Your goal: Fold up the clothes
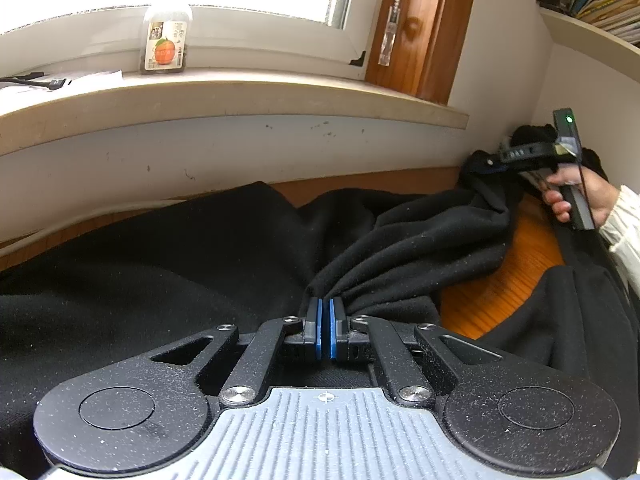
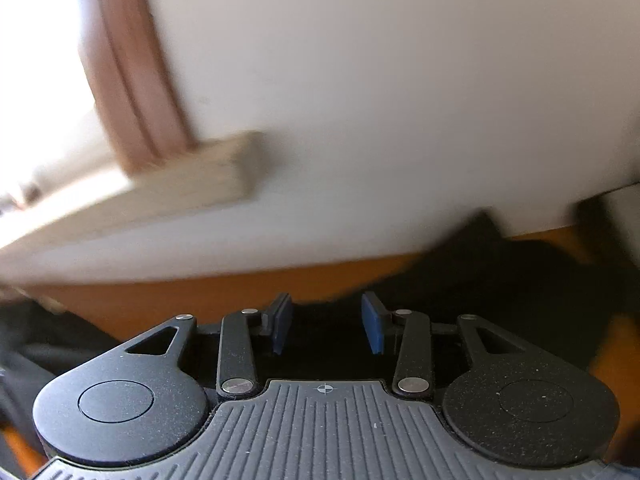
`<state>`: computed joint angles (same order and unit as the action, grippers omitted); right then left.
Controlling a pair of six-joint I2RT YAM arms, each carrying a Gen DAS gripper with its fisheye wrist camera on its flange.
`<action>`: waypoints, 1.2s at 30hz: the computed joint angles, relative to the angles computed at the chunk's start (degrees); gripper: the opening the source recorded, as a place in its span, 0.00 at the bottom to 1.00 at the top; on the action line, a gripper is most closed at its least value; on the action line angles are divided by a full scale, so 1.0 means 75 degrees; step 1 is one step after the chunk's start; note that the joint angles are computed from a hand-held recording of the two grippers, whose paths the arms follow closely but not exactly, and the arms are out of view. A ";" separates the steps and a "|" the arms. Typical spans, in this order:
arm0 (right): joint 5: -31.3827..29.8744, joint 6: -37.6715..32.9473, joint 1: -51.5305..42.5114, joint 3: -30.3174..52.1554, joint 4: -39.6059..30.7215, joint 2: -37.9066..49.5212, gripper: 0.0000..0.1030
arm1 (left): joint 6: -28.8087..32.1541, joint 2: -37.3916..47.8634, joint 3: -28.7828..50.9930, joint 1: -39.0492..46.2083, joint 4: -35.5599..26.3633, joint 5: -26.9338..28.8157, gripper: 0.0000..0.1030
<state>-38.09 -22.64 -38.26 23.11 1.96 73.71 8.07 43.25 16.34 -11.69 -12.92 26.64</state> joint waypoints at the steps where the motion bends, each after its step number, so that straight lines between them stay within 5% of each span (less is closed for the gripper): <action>1: 0.0038 -0.0204 -0.0088 -0.0034 -0.0047 0.0005 0.39 | -0.0004 -0.0002 -0.0005 -0.0001 0.0006 -0.0001 0.03; 10: 0.0462 -0.1495 -0.0278 -0.0633 0.0028 -0.0410 0.39 | -0.0146 -0.1004 -0.0081 -0.1084 -0.0266 -0.1197 0.06; 18: 0.0341 -0.1647 -0.0573 -0.0709 0.0132 -0.0361 0.39 | -0.0070 -0.0231 0.0378 -0.1855 -0.0115 -0.1667 0.40; 25: -0.0124 -0.2316 -0.1288 -0.0922 -0.0458 -0.0782 0.39 | -0.0536 0.0102 0.0545 -0.1635 0.0409 -0.1429 0.52; 28: -0.0204 -0.2297 -0.1350 -0.1061 -0.0261 -0.0775 0.39 | -0.0609 0.0553 0.0809 -0.1433 0.0382 -0.0975 0.52; 31: -0.0213 -0.2146 -0.1298 -0.1193 0.0045 -0.0733 0.39 | -0.0447 0.1242 0.1070 -0.1879 0.0360 -0.1404 0.46; 32: -0.0415 -0.2489 -0.1669 -0.1108 -0.0502 -0.0986 0.39 | -0.0384 0.1393 0.1100 -0.2011 0.0377 -0.1571 0.31; 33: -0.0484 -0.2639 -0.1811 -0.1104 -0.0744 -0.1132 0.39 | -0.0385 0.1321 0.1030 -0.2082 0.0414 -0.1681 0.04; 36: -0.0683 -0.3248 -0.2204 -0.1009 -0.1688 -0.1499 0.39 | -0.0494 0.0614 0.0676 -0.1782 0.0453 -0.1505 0.04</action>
